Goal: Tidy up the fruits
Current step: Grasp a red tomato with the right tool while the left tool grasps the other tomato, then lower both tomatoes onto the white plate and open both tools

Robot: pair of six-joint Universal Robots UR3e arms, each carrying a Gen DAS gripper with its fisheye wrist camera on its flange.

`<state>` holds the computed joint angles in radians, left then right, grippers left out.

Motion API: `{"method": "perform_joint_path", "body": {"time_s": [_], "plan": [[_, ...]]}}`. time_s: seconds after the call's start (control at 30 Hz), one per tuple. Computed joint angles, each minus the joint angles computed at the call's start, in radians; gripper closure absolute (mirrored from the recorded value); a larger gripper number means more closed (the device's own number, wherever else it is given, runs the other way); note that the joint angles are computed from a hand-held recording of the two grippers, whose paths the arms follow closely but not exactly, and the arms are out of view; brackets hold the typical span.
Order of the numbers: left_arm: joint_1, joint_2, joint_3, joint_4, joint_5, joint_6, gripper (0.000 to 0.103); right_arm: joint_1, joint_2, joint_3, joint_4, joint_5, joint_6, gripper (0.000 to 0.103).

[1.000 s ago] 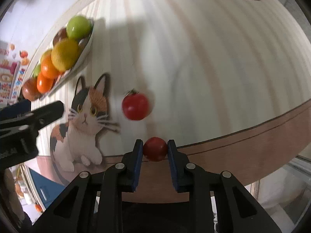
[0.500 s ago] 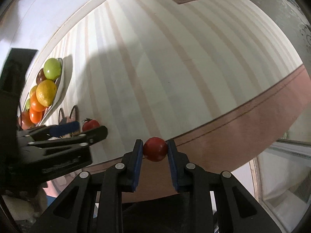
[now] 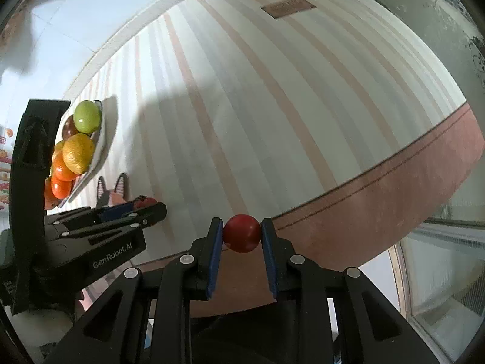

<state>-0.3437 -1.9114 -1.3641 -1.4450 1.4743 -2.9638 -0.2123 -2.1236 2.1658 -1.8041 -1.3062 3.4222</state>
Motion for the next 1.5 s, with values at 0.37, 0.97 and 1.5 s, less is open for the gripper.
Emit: {"method": "perform_joint_path", "body": {"time_s": [0.37, 0.97, 1.5], "plan": [[0.368, 0.265, -0.053, -0.145, -0.123, 0.117, 0.076, 0.206, 0.354, -0.180, -0.274, 0.173, 0.079, 0.075], [0.768, 0.013, 0.417, -0.380, -0.300, 0.120, 0.075, 0.442, 1.133, -1.182, -0.204, 0.258, 0.136, 0.075], [0.880, 0.156, 0.007, -0.233, -0.403, 0.054, 0.075, 0.588, 1.114, -0.845, -0.600, 0.111, 0.171, 0.075]]}}
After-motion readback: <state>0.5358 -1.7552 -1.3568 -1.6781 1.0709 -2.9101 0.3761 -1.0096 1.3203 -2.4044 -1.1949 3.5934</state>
